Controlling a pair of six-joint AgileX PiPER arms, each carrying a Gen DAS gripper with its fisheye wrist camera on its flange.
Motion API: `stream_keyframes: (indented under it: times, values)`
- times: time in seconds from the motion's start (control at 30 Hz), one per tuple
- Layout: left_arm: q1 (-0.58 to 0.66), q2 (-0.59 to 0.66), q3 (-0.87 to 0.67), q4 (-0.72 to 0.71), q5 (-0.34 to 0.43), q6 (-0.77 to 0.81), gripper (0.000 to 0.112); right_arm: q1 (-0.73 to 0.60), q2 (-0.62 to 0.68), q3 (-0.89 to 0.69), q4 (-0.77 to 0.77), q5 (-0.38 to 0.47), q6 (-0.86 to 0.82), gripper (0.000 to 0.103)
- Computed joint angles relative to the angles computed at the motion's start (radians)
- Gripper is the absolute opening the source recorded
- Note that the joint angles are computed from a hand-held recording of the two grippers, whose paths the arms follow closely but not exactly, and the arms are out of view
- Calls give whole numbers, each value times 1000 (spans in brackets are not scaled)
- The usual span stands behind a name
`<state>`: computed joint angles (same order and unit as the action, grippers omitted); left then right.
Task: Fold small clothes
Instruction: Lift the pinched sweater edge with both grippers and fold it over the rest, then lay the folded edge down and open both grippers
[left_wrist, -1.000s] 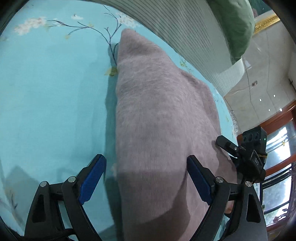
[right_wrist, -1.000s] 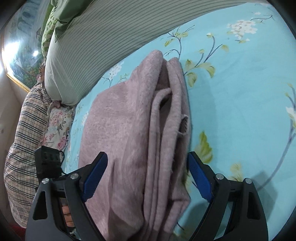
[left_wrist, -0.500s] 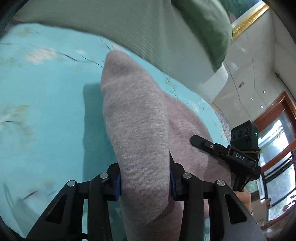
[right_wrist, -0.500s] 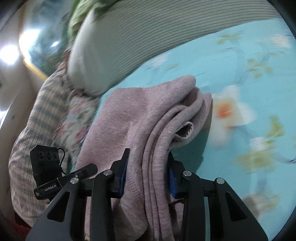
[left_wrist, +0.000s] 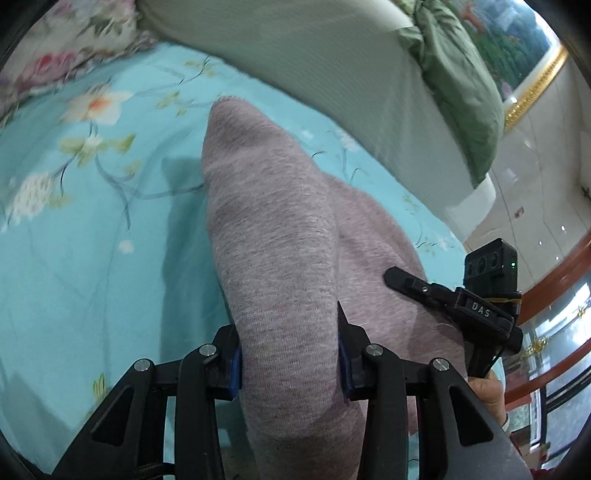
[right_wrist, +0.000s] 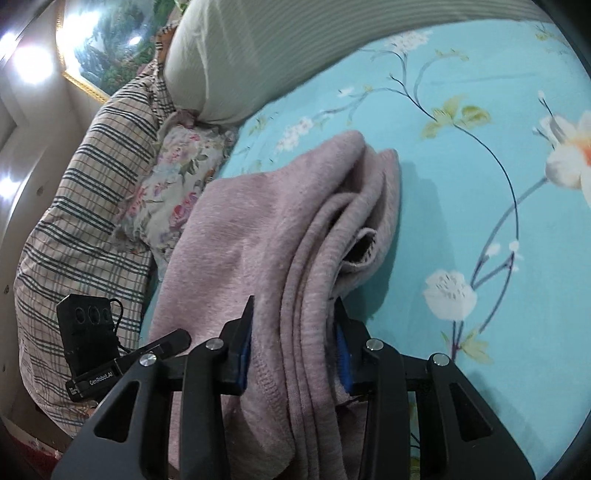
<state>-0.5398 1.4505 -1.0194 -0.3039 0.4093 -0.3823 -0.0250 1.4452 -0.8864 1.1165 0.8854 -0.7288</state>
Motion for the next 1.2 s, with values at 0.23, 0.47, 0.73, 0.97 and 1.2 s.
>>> stream_keyframes:
  times: [0.23,0.47,0.73,0.97,1.2]
  values:
    - [-28,46,3,101,-30,-88,48,-16,18,34,6,-19,-13,46]
    - [19,21,40,-25,-21,17,61,-27,-79,-4,-159,-34,154,59]
    - [-25,-63,-66,296,43,-195,59,15,-79,-156,-205,-32,197,57]
    - [-8,118,-312,79,115,118,48,104,79,-290,-254,-11,260,32]
    - [68,451,-655,226,401,9,10,70,224,-308,-231,-56,233,0]
